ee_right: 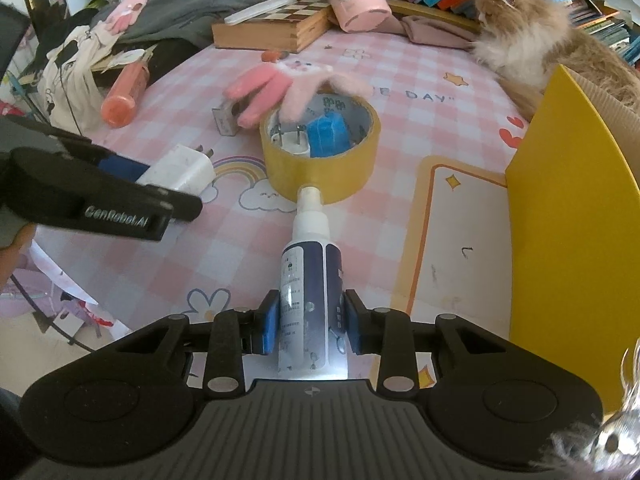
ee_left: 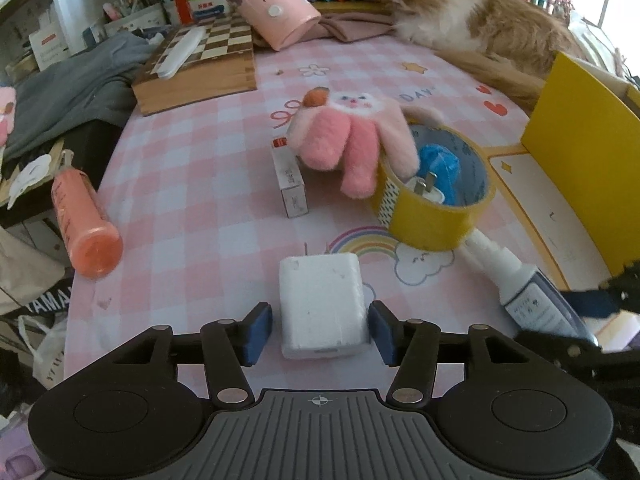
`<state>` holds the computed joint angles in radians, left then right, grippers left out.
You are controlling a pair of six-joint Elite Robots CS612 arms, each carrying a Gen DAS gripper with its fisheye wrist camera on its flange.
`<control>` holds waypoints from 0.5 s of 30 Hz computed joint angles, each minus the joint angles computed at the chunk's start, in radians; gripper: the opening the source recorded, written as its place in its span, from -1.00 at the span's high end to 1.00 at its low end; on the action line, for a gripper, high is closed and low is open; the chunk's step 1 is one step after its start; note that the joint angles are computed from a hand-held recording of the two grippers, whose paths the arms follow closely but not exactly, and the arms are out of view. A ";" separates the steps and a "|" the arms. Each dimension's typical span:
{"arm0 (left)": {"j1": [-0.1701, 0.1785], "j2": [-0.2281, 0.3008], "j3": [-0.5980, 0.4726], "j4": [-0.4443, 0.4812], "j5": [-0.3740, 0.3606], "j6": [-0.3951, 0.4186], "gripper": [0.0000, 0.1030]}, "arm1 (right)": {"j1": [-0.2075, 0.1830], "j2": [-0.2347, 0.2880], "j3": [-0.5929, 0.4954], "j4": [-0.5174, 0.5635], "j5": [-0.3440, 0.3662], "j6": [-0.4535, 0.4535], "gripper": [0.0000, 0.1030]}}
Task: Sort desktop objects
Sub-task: 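Lift and carry the spray bottle and charger toward the yellow box with both tools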
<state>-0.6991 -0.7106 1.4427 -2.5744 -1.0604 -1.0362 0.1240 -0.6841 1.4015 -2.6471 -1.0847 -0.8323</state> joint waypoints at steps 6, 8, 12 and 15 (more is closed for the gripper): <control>0.001 0.013 -0.006 -0.028 0.032 0.016 -0.09 | -0.003 -0.006 0.018 -0.021 -0.005 0.002 0.40; 0.000 0.017 -0.007 -0.042 0.042 0.026 -0.02 | -0.002 -0.007 0.023 -0.035 -0.007 0.000 0.40; -0.002 0.022 -0.010 -0.058 0.054 0.046 0.19 | -0.002 -0.007 0.030 -0.056 -0.007 0.006 0.42; -0.004 0.014 0.002 -0.074 0.048 0.012 0.19 | 0.000 -0.011 0.039 -0.084 -0.018 0.029 0.42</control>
<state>-0.7033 -0.6966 1.4447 -2.6483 -1.0119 -1.0245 0.1239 -0.6952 1.4401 -2.7308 -1.1030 -0.8031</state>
